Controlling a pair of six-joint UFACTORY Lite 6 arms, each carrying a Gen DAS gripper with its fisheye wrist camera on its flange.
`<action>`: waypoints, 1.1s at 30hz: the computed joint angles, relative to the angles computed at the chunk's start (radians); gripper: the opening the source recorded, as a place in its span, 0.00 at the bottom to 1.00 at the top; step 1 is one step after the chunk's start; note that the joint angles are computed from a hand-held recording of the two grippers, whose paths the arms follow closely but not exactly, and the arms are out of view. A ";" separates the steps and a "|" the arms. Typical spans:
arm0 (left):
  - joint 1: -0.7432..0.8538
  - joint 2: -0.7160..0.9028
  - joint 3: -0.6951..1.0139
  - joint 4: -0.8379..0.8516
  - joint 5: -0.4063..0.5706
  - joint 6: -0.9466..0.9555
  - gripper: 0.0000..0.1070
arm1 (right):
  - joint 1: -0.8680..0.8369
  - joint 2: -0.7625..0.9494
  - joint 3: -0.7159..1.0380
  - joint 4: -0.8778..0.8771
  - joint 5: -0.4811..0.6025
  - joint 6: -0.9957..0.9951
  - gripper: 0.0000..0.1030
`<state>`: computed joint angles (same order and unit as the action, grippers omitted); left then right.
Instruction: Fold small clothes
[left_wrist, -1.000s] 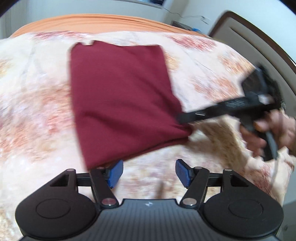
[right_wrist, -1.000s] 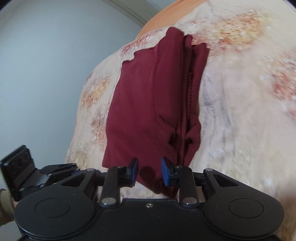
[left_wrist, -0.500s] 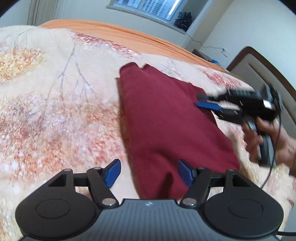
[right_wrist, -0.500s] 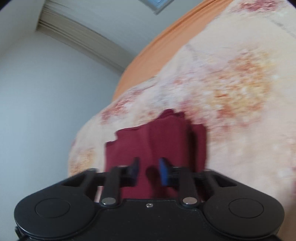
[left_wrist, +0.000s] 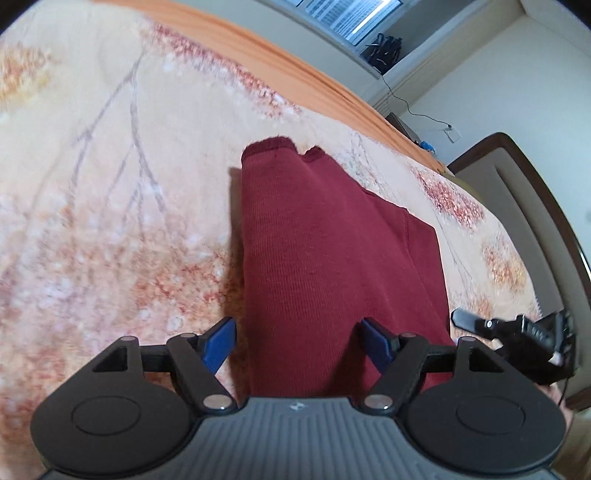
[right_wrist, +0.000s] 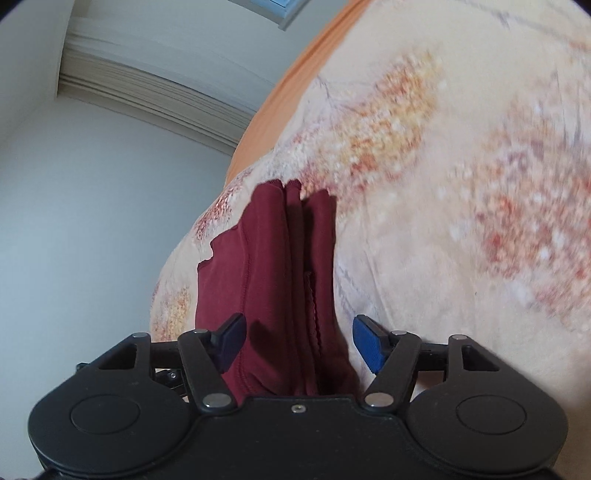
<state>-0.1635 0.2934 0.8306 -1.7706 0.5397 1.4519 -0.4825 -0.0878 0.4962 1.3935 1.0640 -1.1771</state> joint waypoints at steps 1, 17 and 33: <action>0.004 0.023 0.011 -0.006 0.017 -0.001 0.74 | -0.005 0.031 -0.004 0.021 0.020 -0.025 0.68; 0.004 0.252 0.167 -0.055 0.172 -0.023 0.79 | 0.126 0.291 0.141 0.109 0.113 -0.090 0.78; -0.101 0.099 0.172 0.115 -0.042 -0.174 0.35 | 0.271 0.049 0.105 0.081 -0.109 0.076 0.31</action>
